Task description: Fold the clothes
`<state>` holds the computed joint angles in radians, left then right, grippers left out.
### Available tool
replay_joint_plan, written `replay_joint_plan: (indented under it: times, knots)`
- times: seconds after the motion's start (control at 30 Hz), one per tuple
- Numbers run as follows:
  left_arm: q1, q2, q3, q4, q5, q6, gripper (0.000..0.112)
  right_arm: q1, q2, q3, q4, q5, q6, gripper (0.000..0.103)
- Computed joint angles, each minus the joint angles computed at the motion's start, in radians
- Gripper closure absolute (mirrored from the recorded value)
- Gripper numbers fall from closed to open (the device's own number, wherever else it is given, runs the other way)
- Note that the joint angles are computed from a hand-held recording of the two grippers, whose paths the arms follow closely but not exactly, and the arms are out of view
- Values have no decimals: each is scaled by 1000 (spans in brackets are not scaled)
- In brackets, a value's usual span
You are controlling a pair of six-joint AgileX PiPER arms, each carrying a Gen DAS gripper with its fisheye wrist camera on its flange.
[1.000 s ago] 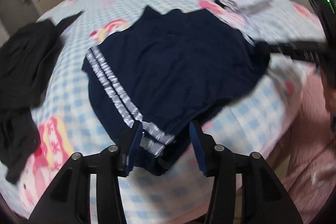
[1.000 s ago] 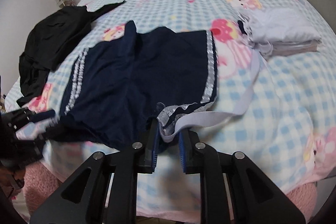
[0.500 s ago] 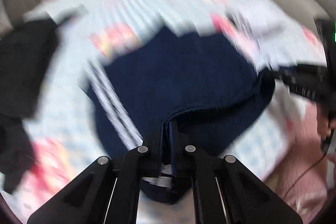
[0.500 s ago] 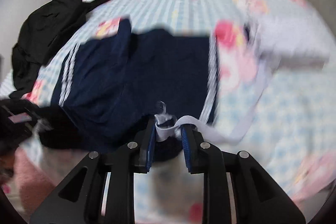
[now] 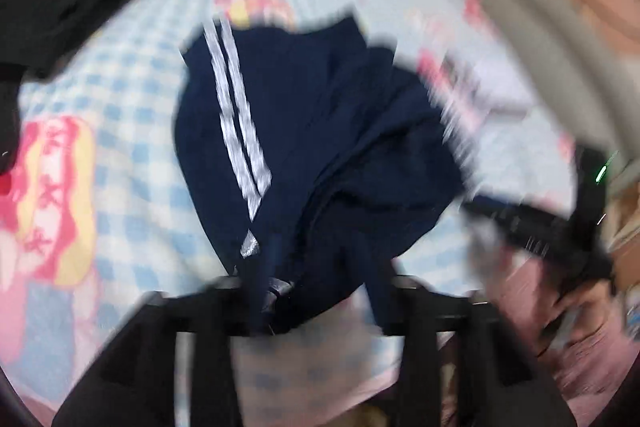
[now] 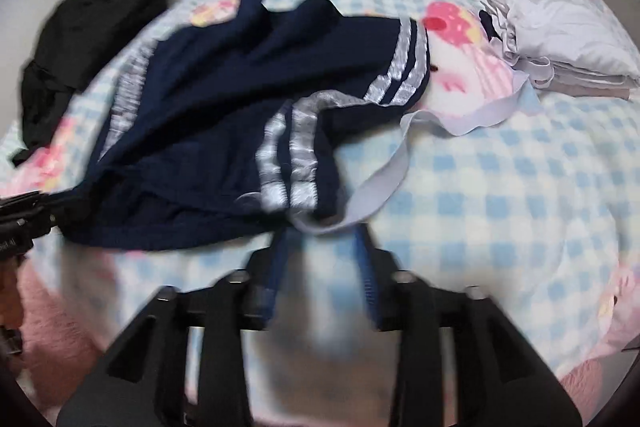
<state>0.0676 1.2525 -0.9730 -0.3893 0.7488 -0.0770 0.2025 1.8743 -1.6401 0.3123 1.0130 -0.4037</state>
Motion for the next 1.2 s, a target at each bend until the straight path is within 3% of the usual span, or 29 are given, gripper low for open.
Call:
replay_joint_plan:
  times: [0.13,0.27,0.33,0.4,0.43,0.53,0.6,0.7,0.77,0.93,1.07,1.2]
  knots:
    - [122,-81,64,-76,1,26,67,-45,-52,16,76,7,-31,57]
    - [158,-47,81,-80,30,0,75,-39,-20,-37,62,-11,35,57]
    - [129,-31,83,-70,50,-25,75,-40,38,-103,94,54,35,57]
    - [87,-19,92,-37,57,-73,75,-52,134,-203,165,177,6,57]
    - [63,-5,91,-9,62,-109,75,-53,164,-231,167,203,5,59]
    - [23,8,111,43,45,-168,75,-36,156,-187,115,145,36,87]
    - [24,-24,130,31,46,-162,75,-63,115,-138,157,110,36,91]
    - [122,-64,171,-136,63,11,74,-87,52,-83,143,75,51,92]
    - [201,-75,200,-249,72,115,75,-107,28,-63,163,101,30,92]
    - [319,-105,257,-417,63,218,75,-116,-25,-15,186,110,-49,84]
    - [413,-103,300,-665,125,397,75,-126,-36,-25,203,88,-36,81]
    - [406,-64,284,-650,140,391,75,-149,10,-73,240,128,-21,75]
